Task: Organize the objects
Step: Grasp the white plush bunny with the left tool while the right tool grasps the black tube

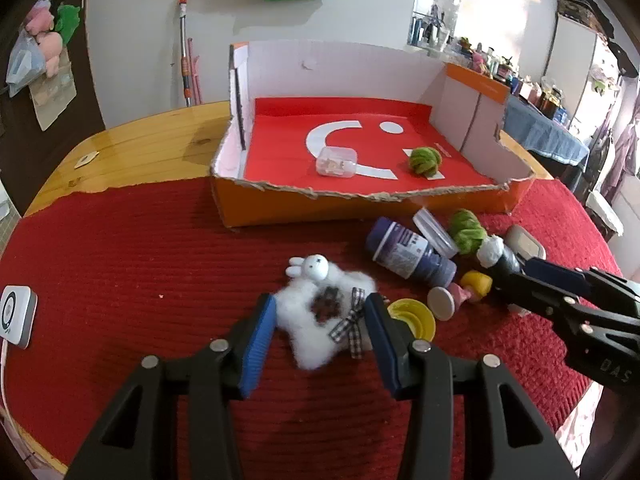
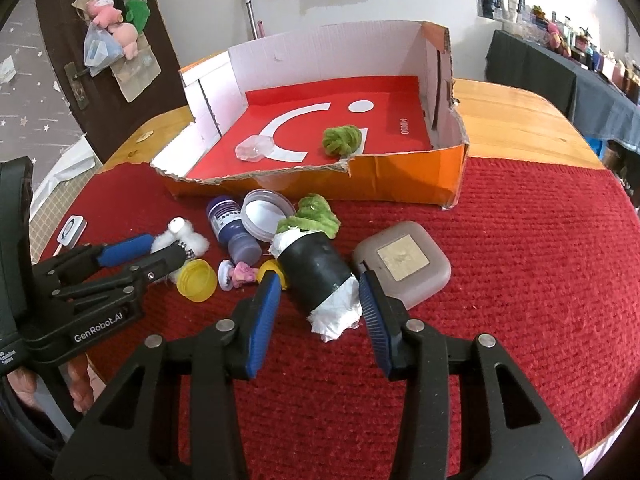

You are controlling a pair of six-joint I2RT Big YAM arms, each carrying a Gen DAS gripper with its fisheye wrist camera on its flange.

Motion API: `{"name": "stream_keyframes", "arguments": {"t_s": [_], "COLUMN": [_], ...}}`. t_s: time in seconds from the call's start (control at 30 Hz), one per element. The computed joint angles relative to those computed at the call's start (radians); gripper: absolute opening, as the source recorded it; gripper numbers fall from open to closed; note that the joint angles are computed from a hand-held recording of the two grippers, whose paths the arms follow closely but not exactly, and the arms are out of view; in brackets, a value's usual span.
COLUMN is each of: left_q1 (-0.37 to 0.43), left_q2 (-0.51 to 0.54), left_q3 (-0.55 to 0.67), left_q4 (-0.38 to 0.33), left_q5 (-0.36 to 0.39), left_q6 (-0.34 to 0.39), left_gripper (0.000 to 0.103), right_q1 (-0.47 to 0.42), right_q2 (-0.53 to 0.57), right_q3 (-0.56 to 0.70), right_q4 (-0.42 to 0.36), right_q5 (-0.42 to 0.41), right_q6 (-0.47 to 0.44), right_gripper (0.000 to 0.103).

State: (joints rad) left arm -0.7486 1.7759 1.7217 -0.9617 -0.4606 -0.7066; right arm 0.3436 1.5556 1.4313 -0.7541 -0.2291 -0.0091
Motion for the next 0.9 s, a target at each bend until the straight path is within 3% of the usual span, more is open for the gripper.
{"name": "stream_keyframes", "arguments": {"t_s": [0.5, 0.87, 0.9], "left_q1": [0.017, 0.009, 0.008], "left_q2": [0.015, 0.006, 0.003], "left_q3": [0.0, -0.007, -0.008], "left_q4": [0.016, 0.024, 0.026], "left_q5": [0.023, -0.001, -0.006], "left_q6": [0.022, 0.018, 0.019], "left_gripper": [0.059, 0.054, 0.054], "right_q1": [-0.008, -0.012, -0.012], "right_q2": [0.048, 0.039, 0.034], "right_q3": [0.031, 0.023, 0.021], "right_q4": [-0.005, 0.012, 0.016], "right_q5": [-0.032, -0.047, -0.049], "right_q6": [0.025, 0.034, 0.032], "right_gripper": [0.042, 0.031, 0.022]}}
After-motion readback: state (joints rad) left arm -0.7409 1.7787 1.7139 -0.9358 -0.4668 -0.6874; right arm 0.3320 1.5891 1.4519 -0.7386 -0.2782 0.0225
